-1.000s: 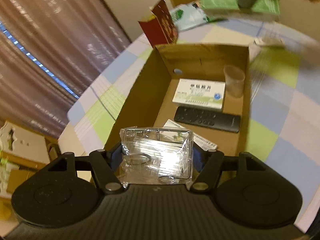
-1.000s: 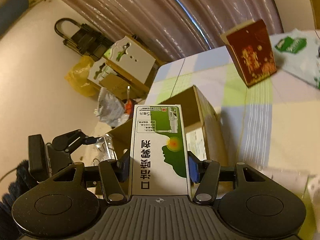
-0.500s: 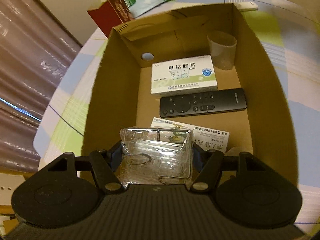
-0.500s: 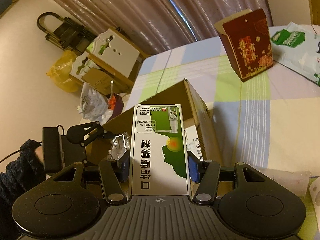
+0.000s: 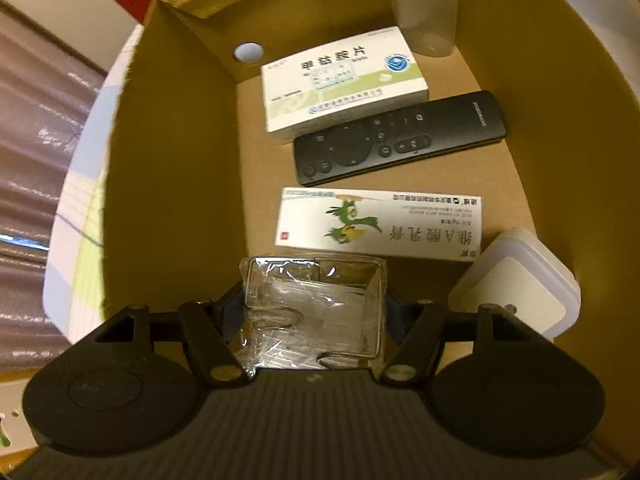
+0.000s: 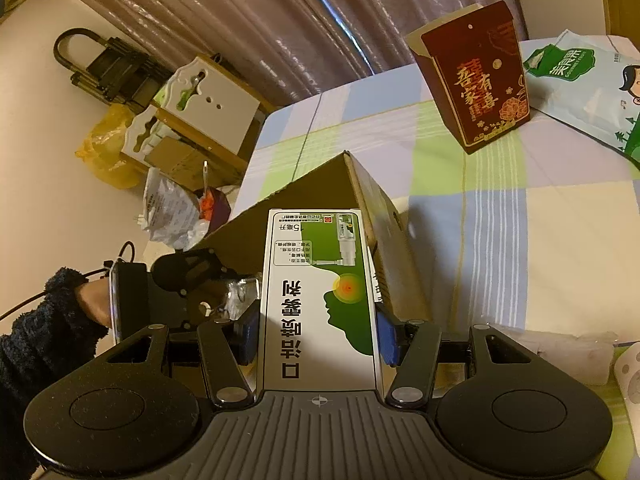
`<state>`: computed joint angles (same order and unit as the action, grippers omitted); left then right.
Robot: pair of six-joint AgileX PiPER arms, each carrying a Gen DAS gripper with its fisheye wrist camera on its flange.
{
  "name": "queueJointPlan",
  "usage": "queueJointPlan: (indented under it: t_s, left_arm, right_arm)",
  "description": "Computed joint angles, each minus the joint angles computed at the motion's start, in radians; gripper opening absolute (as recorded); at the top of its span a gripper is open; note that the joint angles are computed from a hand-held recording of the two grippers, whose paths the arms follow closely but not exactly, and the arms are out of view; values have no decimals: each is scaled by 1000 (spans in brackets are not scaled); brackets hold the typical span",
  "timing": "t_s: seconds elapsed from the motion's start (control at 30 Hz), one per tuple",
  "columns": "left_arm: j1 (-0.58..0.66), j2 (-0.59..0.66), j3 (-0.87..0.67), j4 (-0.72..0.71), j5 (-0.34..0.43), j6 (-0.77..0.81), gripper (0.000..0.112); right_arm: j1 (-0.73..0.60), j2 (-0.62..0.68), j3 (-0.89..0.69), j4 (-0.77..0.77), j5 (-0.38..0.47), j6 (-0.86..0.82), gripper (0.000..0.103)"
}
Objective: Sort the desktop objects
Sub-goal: 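Carry the clear tray and green box over the cardboard box, then open the left gripper over the box while right lowers the green box inside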
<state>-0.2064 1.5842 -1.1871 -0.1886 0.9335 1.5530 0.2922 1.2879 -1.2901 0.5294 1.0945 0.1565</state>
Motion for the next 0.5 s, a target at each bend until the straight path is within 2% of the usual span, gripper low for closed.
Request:
queueJointPlan:
  t_s: [0.1,0.5]
  left_arm:
    - [-14,10,19,-5,-33,13,66]
    - [8,-30,34,-32,-36,41,78]
  right_arm:
    - [10,8,-9,-16,1,6,55]
    - [68,52,-55,-67,-11,18,55]
